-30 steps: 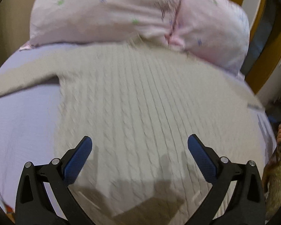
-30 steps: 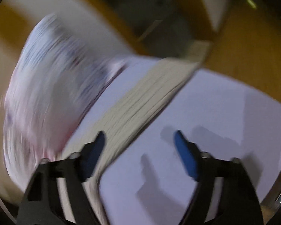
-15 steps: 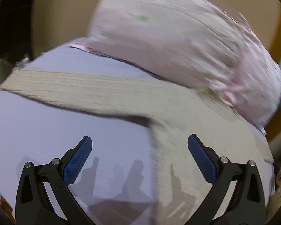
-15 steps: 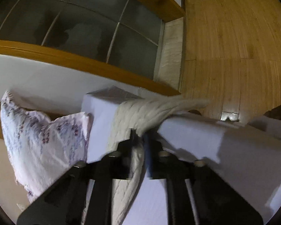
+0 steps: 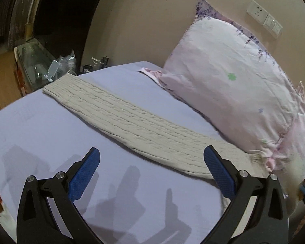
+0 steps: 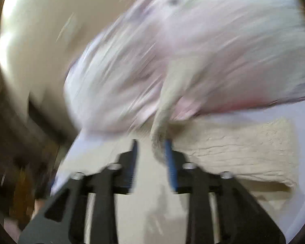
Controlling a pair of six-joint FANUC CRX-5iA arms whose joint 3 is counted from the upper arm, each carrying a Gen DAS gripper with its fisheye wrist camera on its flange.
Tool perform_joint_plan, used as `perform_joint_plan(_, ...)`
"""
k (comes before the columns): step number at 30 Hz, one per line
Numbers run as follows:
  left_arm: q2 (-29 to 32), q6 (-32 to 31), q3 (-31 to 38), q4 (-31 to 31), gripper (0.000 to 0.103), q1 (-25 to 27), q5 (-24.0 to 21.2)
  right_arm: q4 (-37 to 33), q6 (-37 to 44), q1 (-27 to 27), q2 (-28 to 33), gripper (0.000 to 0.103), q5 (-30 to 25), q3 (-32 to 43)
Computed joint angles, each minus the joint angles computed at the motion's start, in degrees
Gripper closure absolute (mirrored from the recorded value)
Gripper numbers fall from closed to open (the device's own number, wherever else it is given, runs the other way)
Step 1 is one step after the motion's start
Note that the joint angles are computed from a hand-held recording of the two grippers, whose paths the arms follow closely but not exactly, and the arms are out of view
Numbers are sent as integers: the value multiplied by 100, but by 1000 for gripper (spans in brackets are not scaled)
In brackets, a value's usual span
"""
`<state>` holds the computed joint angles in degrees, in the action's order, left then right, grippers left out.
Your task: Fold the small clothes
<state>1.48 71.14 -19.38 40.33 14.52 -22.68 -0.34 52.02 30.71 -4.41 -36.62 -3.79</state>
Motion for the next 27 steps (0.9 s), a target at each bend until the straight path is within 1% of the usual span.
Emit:
perform_joint_plan(1, 59, 68, 68, 31, 1, 101, -198, -145, 193, 81, 44, 52, -81, 82)
perform_joint_plan(2, 129, 159, 130, 96, 1, 156, -326, -7, 86, 146, -16, 48, 27, -21)
perform_joint_plan(3, 171, 206, 133, 229, 1, 220, -398, 382, -320, 243, -206, 38, 249, -316)
perform_joint_plan(4, 188, 156, 64, 464, 1, 294, -410, 1012, -1027, 341, -391, 31, 464, -674)
perform_joint_plan(5, 228, 32, -22, 844, 2, 335, -368, 1373, -1483, 340, -557, 30, 544, -924)
perform_joint_plan(6, 271, -96, -89, 1173, 11, 366, -349, 1477, -1640, 232, -543, 30, 558, -941)
perform_joint_plan(8, 436, -102, -69, 1586, 23, 476, -481, 1562, -1841, 132, -619, 30, 404, -1001)
perform_joint_plan(10, 583, 8, -43, 1869, 29, 565, -572, 1606, -1956, -29, -605, 29, 283, -1015)
perform_joint_plan(11, 612, -116, -111, 2219, 31, 540, -438, 1669, -2057, -57, -603, 29, 272, -1072)
perform_joint_plan(13, 726, -43, -19, 2343, 33, 585, -456, 1792, -2301, -57, -689, 29, 253, -1258)
perform_joint_plan(16, 875, 273, 162, 2268, 41, 651, -469, 1836, -2443, -110, -743, 29, 317, -1383)
perform_joint_plan(17, 946, 416, 252, 2197, 47, 672, -477, 1826, -2450, -144, -714, 28, 370, -1391)
perform_joint_plan(19, 1101, 892, 534, 1731, 70, 753, -639, 1844, -2498, -152, -758, 27, 436, -1464)
perform_joint_plan(20, 1202, 1281, 764, 1293, 93, 803, -787, 1843, -2501, -154, -805, 27, 439, -1508)
perform_joint_plan(21, 1233, 1482, 892, 1053, 95, 808, -851, 1855, -2508, -159, -851, 27, 427, -1553)
perform_joint_plan(22, 1204, 1508, 939, 984, 96, 759, -806, 1895, -2538, -165, -908, 27, 419, -1611)
perform_joint_plan(24, 1098, 932, 1020, 1259, 97, 496, -655, 2137, -2715, -169, -1011, 27, 405, -1748)
perform_joint_plan(27, 1048, -455, 1312, 2128, 97, -175, -684, 2623, -3114, -201, -1214, 27, 416, -2028)
